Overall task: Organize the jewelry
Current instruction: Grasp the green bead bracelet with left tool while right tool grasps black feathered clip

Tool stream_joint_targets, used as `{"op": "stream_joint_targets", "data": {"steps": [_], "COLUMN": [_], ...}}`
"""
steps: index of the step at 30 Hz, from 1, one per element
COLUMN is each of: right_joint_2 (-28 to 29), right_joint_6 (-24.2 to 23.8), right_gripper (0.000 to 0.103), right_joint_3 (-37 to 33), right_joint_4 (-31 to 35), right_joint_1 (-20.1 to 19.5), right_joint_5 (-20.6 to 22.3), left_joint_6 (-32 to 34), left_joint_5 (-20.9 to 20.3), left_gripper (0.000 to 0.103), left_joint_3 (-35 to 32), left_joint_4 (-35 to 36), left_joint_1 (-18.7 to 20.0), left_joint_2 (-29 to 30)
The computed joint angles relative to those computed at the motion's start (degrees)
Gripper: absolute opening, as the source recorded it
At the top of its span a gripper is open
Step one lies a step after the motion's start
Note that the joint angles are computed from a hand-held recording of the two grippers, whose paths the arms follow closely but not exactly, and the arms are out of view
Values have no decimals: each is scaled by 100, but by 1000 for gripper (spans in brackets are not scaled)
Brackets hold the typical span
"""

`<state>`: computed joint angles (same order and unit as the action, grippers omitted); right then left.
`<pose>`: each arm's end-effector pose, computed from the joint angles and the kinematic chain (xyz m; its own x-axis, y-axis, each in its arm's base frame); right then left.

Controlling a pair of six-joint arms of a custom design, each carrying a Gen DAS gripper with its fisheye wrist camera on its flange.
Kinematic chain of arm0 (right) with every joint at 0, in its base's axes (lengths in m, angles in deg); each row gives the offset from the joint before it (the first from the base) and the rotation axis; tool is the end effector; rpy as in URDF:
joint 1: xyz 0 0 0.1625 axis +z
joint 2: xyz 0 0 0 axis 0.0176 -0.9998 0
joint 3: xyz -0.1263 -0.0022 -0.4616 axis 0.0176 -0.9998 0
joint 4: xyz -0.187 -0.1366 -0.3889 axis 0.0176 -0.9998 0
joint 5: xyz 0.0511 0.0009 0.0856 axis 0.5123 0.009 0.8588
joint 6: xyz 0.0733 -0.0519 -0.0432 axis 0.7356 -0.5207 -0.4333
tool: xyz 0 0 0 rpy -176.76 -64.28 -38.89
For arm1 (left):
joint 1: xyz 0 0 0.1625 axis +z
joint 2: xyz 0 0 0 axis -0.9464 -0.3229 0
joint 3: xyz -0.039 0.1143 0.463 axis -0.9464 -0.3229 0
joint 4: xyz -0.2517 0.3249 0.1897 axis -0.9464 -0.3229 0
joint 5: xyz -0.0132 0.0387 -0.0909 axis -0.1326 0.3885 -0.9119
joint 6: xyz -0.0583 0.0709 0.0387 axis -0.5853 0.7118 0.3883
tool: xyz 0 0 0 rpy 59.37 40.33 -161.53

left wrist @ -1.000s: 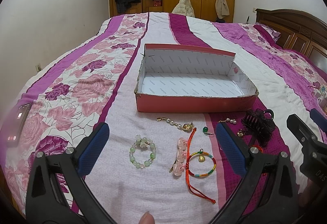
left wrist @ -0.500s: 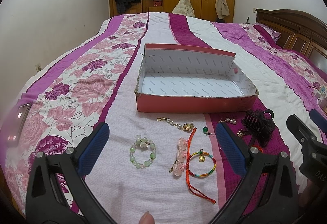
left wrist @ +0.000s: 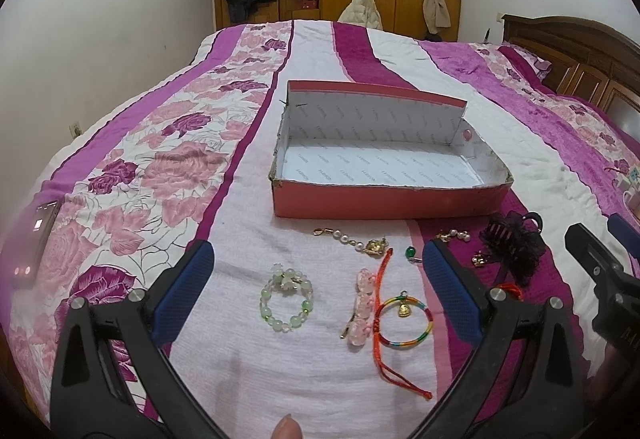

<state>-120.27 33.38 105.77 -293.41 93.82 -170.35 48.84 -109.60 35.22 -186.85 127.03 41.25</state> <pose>0.1567 -0.7270 0.2347 -0.7362 0.0022 0.6768 -0.6014 0.4566 -0.6556 -0.2661 -0.7691 0.1232 -0.7176 0.0247 -0.6961 0.5685 0.5982 -0.5648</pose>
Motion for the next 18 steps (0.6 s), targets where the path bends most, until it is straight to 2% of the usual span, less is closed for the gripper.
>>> {"op": "stream_joint_targets", "data": {"steps": [6,11,18], "right_joint_2": [17,22,94], "right_joint_6": [149,278,389], "right_gripper": [103,103,103], "right_joint_3": [-153,-252,-528], "right_joint_4": [351,624,1164], "right_joint_1": [-55,-99,-167], "right_joint_5": [-80,-176,-305], "left_joint_6": [-175,-535,-1053], "left_joint_5": [45,124,-63], "left_gripper": [97,97,95], "left_joint_3": [13,-25,-136], "left_joint_4": [206,689,1423], "left_joint_1": [134,272,389], "left_joint_2": [-89,-147,-138]}}
